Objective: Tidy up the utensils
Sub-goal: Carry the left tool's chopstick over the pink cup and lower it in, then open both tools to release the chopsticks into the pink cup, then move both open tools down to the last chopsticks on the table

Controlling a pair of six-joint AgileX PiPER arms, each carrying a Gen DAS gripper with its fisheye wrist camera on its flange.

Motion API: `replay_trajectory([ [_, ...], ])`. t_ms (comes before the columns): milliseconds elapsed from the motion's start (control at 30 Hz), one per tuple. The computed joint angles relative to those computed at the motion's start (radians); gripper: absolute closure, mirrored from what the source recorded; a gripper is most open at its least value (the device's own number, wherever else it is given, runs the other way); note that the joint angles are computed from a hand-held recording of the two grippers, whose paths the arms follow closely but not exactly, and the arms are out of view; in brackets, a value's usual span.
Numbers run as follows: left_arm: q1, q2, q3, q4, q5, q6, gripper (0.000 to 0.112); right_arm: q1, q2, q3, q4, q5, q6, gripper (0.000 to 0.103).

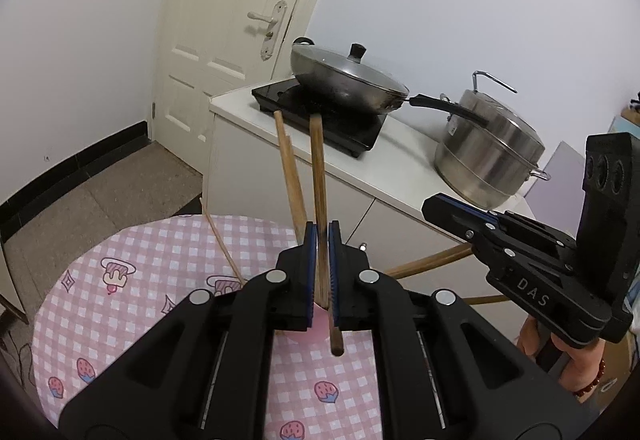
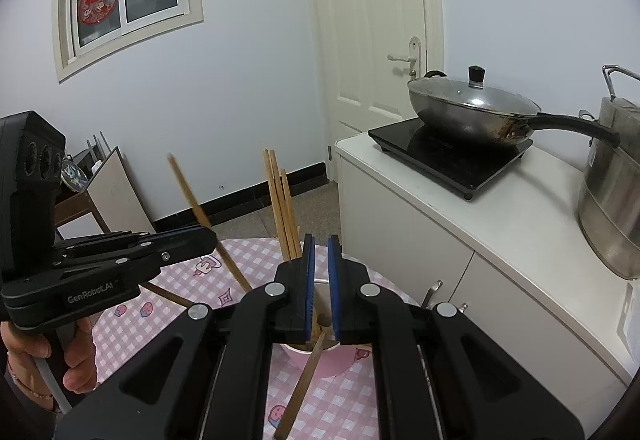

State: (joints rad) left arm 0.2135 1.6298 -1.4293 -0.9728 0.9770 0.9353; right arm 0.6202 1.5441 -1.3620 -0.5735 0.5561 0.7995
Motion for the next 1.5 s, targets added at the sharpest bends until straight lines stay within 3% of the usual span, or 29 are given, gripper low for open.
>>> replay_trajectory([
  [333,0.053,-0.113,0.041,-0.010,0.094,0.012,0.105,0.110,-0.088,0.037,-0.163,0.081,0.161,0.081],
  [633,0.169,-0.343,0.234,-0.030,0.063,0.105,0.105,0.296,-0.184,0.155,-0.441,0.219,0.483,0.077],
  [733,0.221,-0.406,0.307,-0.051,0.064,0.152,0.087,0.382,-0.203,0.210,-0.522,0.283,0.605,0.074],
  [933,0.360,-0.511,0.468,-0.109,0.102,0.285,0.081,0.531,-0.196,0.294,-0.626,0.406,0.790,0.072],
  [1000,0.422,-0.540,0.525,-0.143,0.119,0.337,0.053,0.574,-0.186,0.313,-0.643,0.443,0.839,0.070],
  [1067,0.452,-0.564,0.564,-0.156,0.119,0.373,0.052,0.605,-0.175,0.332,-0.654,0.463,0.879,0.069],
  [1200,0.496,-0.579,0.614,-0.151,0.129,0.430,0.052,0.631,-0.160,0.367,-0.653,0.458,0.947,0.068],
  [1500,0.443,-0.523,0.694,-0.092,-0.004,0.489,0.051,0.598,-0.110,0.413,-0.629,0.358,1.022,0.067],
])
